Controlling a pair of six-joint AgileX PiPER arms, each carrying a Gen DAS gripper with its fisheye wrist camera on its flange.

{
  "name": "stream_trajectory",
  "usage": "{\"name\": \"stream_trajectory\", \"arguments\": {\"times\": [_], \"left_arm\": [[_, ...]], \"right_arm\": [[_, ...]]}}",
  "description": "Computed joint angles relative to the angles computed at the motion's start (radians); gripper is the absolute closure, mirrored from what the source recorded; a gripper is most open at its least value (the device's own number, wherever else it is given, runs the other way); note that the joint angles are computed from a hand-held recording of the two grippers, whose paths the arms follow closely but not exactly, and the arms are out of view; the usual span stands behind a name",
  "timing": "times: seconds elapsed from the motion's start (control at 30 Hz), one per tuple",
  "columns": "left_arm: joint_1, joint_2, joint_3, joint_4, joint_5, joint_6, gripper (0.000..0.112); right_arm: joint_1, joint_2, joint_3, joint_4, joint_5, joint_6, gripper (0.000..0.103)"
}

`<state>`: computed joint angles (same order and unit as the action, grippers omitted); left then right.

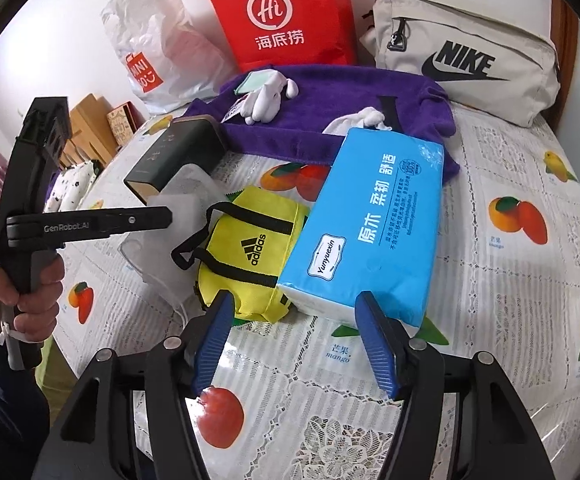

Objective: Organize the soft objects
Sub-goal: 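Grasp the translucent white mesh bag with the left gripper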

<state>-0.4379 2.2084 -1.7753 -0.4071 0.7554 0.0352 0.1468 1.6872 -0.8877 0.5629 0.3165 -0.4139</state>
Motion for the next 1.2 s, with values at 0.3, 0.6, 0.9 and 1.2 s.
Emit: {"name": "stream_trajectory", "arguments": {"times": [0.3, 0.6, 0.9, 1.2], "left_arm": [[-0.013, -0.1, 0.104, 0.028, -0.076, 0.051, 0.085], [0.057, -0.209, 0.304, 0.044, -0.138, 0.057, 0.081], [0.023, -0.3, 0.397, 0.248, -0.218, -0.079, 0.047], [-0.073, -0.2, 0.255, 0.347, -0.169, -0.075, 0.041]], "right_arm": [[0.036, -0.002, -0.003, -0.055, -0.002, 0.059, 0.041], [0.125, 0.036, -0.035, -0.071, 0.002, 0.073, 0.041], [0.168, 0.054, -0.066, -0.16, 0.015, 0.159, 0.041], [0.154, 0.056, -0.054, -0.154, 0.014, 0.154, 0.041]]}}
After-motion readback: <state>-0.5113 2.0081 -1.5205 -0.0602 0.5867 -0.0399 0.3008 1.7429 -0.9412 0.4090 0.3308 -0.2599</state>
